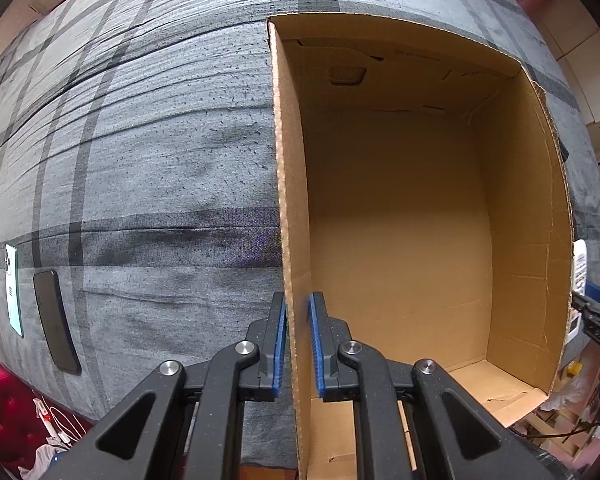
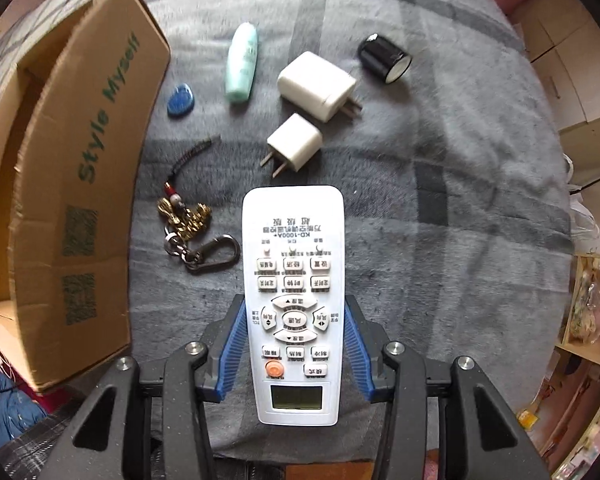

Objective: Organize rigid objects
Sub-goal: 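Close the right gripper on the white remote control and lift it, then carry the remote into the box with the right gripper and release it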

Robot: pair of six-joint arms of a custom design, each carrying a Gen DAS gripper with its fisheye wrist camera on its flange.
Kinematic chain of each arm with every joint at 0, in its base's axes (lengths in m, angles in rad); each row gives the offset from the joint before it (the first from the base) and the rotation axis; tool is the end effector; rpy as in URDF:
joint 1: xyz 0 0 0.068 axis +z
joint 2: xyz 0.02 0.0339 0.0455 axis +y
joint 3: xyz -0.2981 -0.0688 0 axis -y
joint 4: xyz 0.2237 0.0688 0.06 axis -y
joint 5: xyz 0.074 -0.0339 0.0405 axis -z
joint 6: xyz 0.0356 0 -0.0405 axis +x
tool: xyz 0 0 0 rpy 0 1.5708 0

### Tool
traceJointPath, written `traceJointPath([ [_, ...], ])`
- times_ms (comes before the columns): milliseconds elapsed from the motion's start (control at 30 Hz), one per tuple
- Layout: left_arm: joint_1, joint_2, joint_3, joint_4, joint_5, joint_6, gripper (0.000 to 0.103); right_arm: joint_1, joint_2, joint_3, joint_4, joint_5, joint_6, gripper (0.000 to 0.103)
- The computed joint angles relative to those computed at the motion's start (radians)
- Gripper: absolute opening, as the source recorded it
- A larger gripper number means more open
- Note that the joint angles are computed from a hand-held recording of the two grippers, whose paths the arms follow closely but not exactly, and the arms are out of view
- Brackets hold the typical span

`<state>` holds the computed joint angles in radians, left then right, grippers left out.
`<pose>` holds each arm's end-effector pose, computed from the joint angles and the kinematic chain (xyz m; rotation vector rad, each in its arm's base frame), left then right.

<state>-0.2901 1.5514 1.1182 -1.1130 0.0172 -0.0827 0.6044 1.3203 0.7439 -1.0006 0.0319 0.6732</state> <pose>0.2347 -0.0707 0.2625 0.3233 3.1036 -0.0335 0.1370 0.0932 0.2211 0.1074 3.1254 -0.0458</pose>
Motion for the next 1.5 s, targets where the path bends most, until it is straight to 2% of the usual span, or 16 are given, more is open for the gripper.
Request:
traceJointPath([
  [267, 0.005, -0.011, 0.0, -0.004, 0.009, 0.011, 0.012, 0.056, -0.018, 0.121, -0.109, 0.041, 0.062, 0.05],
  [433, 0.009, -0.011, 0.002, -0.005, 0.014, 0.016, 0.012, 0.104, 0.015, 0.32, -0.26, 0.056, 0.089, 0.05],
  [633, 0.008, -0.014, 0.002, -0.004, 0.012, 0.024, 0.012, 0.153, 0.1, 0.482, -0.307, 0.058, 0.089, 0.05],
  [1000, 0.015, -0.007, 0.01, -0.01, 0.02, 0.014, 0.012, 0.238, 0.315, 0.739, -0.305, 0.031, 0.031, 0.05],
  [1500, 0.019, 0.012, 0.024, -0.026, 0.022, -0.008, 0.012, 0.266, 0.579, 0.908, -0.235, -0.043, -0.085, 0.05],
])
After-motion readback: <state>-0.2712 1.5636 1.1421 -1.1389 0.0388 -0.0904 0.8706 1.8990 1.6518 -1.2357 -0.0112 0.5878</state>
